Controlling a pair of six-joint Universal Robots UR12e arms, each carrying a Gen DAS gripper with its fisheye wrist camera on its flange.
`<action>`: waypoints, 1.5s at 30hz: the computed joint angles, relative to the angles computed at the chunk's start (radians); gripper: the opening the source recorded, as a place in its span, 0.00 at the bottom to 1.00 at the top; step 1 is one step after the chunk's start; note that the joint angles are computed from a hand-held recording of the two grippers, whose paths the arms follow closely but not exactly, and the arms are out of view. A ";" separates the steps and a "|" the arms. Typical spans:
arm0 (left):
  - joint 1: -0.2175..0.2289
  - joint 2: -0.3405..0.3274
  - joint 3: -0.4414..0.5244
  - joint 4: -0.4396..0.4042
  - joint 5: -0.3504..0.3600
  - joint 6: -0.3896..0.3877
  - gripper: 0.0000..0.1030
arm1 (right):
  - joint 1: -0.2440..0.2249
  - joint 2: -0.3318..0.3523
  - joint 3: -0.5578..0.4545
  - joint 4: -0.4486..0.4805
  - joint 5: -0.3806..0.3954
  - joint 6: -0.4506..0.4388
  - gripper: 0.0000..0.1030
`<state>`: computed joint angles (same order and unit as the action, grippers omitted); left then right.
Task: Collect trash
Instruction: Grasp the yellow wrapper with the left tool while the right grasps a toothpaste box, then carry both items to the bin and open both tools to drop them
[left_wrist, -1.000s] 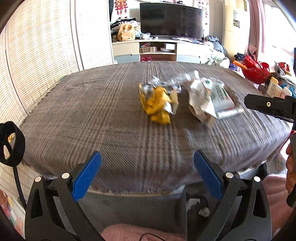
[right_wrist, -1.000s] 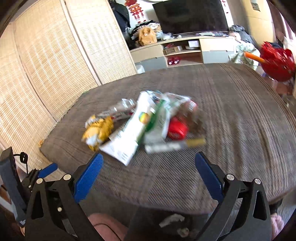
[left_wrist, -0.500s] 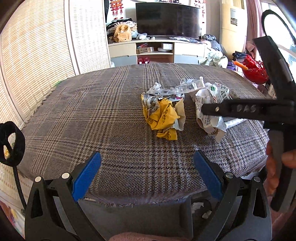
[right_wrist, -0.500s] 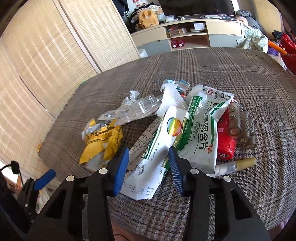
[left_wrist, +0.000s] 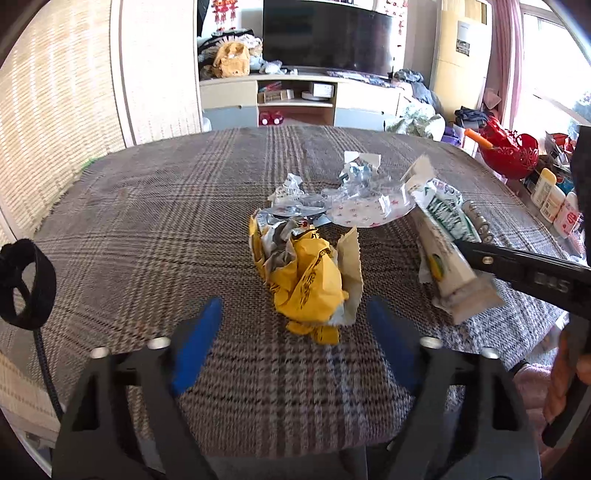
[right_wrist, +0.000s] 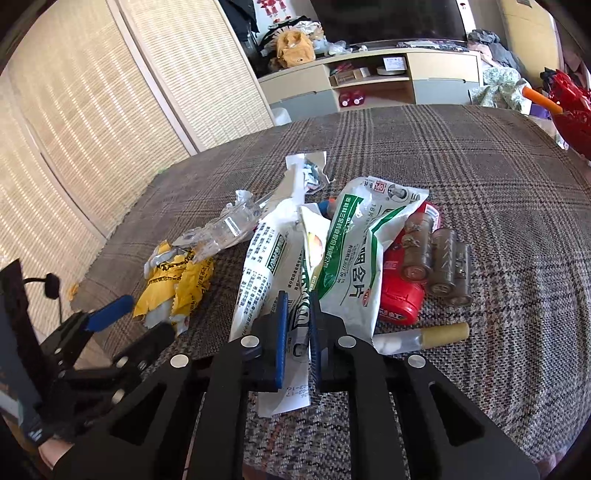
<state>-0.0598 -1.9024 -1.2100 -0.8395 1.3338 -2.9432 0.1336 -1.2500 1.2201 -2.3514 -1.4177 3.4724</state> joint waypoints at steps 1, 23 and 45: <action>0.001 -0.003 0.003 -0.005 -0.010 -0.002 0.56 | 0.000 -0.003 0.003 -0.005 -0.003 -0.006 0.11; -0.009 0.156 -0.168 0.121 -0.044 0.018 0.25 | -0.007 -0.140 0.149 -0.123 -0.001 -0.018 0.09; -0.036 0.307 -0.396 0.105 -0.140 0.067 0.25 | -0.017 -0.335 0.422 -0.167 -0.014 -0.013 0.09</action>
